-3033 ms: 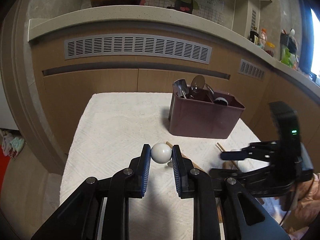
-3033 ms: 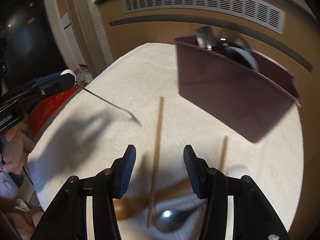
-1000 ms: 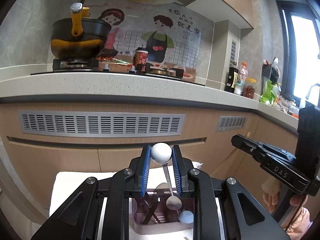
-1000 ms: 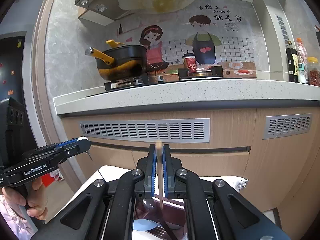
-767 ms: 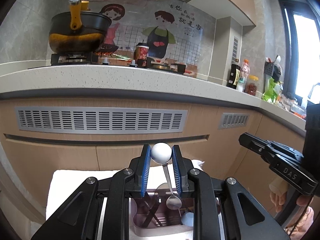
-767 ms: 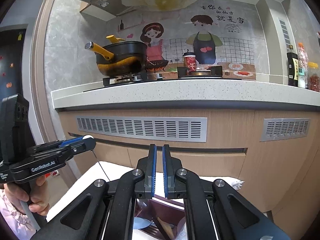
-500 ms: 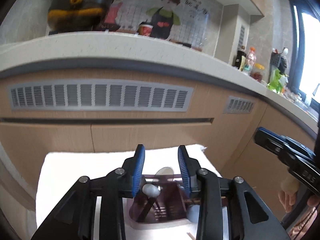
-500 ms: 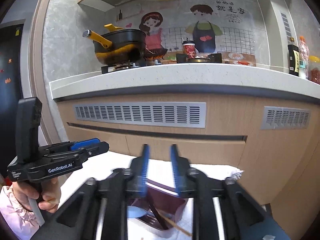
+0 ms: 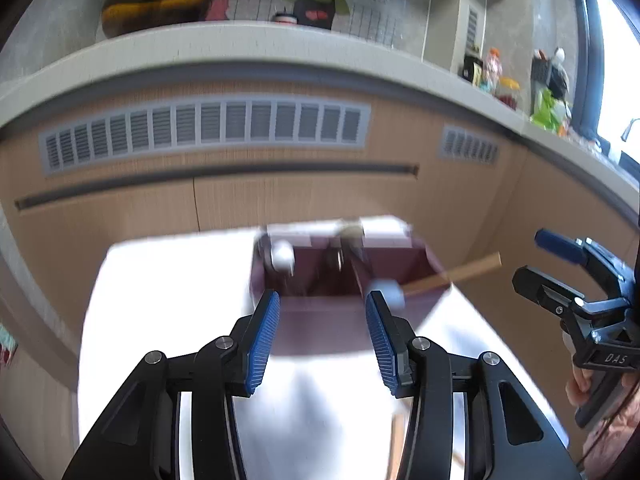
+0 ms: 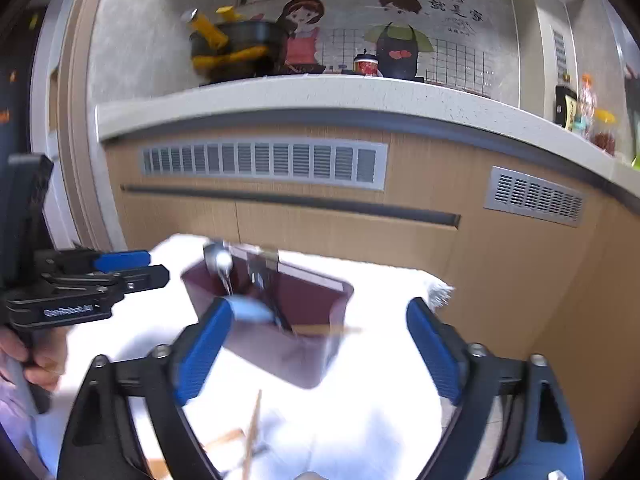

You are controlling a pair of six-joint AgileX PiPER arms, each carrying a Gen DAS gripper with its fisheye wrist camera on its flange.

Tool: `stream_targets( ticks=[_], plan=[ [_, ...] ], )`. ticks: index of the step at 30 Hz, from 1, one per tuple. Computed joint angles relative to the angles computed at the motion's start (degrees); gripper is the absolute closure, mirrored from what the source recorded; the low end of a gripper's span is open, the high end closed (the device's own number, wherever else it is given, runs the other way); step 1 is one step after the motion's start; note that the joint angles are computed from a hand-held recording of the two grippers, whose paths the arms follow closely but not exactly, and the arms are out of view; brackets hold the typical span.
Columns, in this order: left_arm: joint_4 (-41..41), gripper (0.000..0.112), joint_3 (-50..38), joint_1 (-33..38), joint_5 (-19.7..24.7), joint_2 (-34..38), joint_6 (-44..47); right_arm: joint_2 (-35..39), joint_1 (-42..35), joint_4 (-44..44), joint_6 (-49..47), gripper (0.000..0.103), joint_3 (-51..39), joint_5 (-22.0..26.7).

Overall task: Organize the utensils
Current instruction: 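Lower the ball-handled spoon and chopstick into the maroon caddy and open both tools, then grasp the wooden spoon with the left tool while the right tool grasps the other chopstick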

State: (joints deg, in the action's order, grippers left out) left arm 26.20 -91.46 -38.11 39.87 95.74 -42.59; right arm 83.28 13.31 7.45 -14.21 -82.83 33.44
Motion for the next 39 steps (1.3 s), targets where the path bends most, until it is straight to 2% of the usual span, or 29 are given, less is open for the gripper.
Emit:
stream_targets(
  ticks=[3, 6, 12, 15, 18, 20, 21, 22, 25, 27, 32, 36, 37, 39],
  plan=[
    [0.3, 0.060, 7.1, -2.5, -0.7, -3.1, -2.4, -3.1, 1.5, -3.4, 1.5, 0.001, 5.9, -0.6],
    [-0.6, 0.058, 12.7, -5.0, -0.5, -5.4, -3.9, -3.7, 2.4, -3.8, 0.9, 0.001, 9.0, 1.1],
    [-0.3, 0.055, 18.3, -9.0, 2.7, -6.9, -8.4, -1.9, 6.1, -12.0, 8.3, 0.001, 13.8, 3.4],
    [0.6, 0.052, 20.5, -10.3, 3.8, -7.6, -12.1, 0.3, 6.1, -9.3, 7.0, 0.001, 13.9, 4.9],
    [1.0, 0.051, 22.9, -11.1, 4.0, -8.3, -14.8, 1.4, 4.7, -3.3, 3.1, 0.001, 14.5, 4.2],
    [0.2, 0.051, 23.7, -10.7, 3.9, -8.6, -15.1, 3.1, 4.8, -2.9, 3.3, 0.013, 13.4, 5.4],
    [-0.3, 0.051, 23.8, -10.5, 3.9, -8.6, -14.9, 4.1, 5.2, -4.3, 4.6, 0.027, 12.6, 6.3],
    [-0.4, 0.051, 24.1, -10.4, 3.9, -8.8, -15.0, 5.1, 5.8, -5.5, 5.9, 0.036, 11.9, 7.0],
    [-0.6, 0.051, 24.5, -10.3, 4.0, -9.5, -15.1, 7.5, 5.5, -3.2, 4.6, 0.038, 10.5, 9.0],
    [-0.8, 0.051, 24.3, -10.3, 4.4, -9.7, -14.7, 7.6, 5.0, -1.9, 4.5, 0.039, 10.7, 8.7],
    [-1.4, 0.051, 22.7, -10.2, 4.9, -8.7, -13.8, 7.3, 4.5, 1.1, 1.3, 0.060, 10.3, 10.0],
    [-1.7, 0.051, 22.1, -10.6, 5.3, -8.4, -13.5, 6.7, 3.7, 3.8, -1.4, 0.087, 10.3, 11.5],
    [-1.6, 0.051, 21.8, -10.8, 5.5, -8.2, -13.6, 6.3, 3.6, 3.4, -1.0, 0.090, 10.6, 11.7],
    [-1.6, 0.051, 21.5, -11.1, 5.7, -8.1, -13.4, 5.6, 3.0, 3.4, -1.1, 0.090, 11.4, 11.5]
  ],
)
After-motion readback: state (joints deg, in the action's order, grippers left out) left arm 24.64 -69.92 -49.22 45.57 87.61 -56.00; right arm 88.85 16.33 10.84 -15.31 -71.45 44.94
